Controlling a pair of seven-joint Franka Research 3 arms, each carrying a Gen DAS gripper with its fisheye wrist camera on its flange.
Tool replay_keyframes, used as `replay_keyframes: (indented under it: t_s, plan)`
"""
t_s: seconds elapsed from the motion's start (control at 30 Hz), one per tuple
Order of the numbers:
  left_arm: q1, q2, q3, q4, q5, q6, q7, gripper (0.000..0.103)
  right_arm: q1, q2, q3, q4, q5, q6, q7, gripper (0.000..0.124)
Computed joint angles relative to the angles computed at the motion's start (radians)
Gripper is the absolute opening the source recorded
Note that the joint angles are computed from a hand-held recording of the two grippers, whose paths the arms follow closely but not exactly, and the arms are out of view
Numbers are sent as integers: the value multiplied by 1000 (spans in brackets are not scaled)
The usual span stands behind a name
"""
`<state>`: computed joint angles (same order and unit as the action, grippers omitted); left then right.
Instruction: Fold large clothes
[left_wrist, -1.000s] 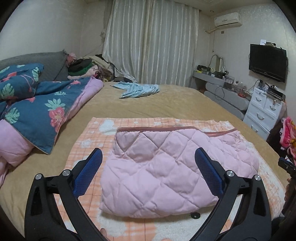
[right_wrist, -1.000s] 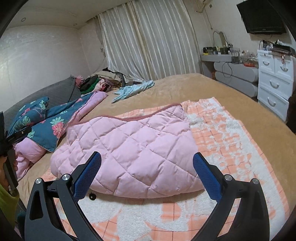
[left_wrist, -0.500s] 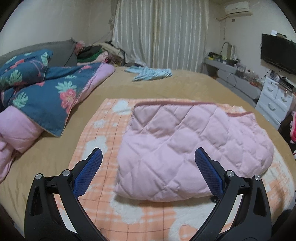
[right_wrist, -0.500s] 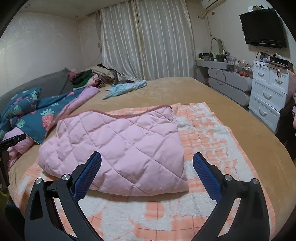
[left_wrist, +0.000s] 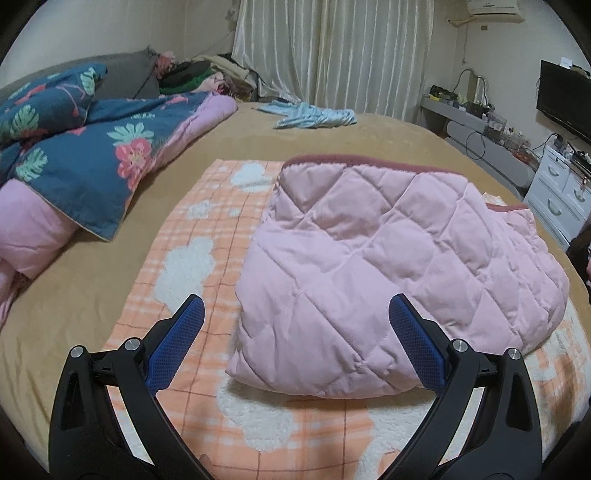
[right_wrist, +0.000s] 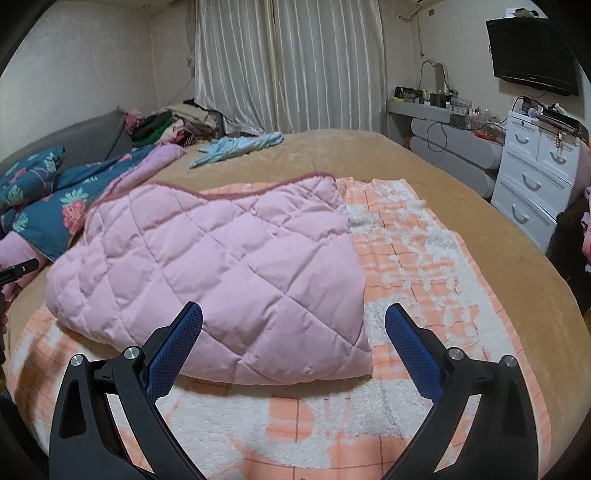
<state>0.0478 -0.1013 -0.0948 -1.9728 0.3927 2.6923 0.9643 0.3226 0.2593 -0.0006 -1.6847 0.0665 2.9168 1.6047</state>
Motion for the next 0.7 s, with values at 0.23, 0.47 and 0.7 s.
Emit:
replay_keyframes:
  t_s: [0.23, 0.47, 0.7]
  plan:
    - [1, 64, 19, 14, -136, 13, 70, 94, -2, 102, -14, 121, -13, -78, 5, 99]
    - [7, 126, 18, 35, -349, 21, 204, 93, 2, 259, -49, 337, -49, -219, 32, 99]
    - [-4, 149, 9, 52, -257, 52, 171, 34, -73, 347, 54, 426, 74, -236, -109, 48]
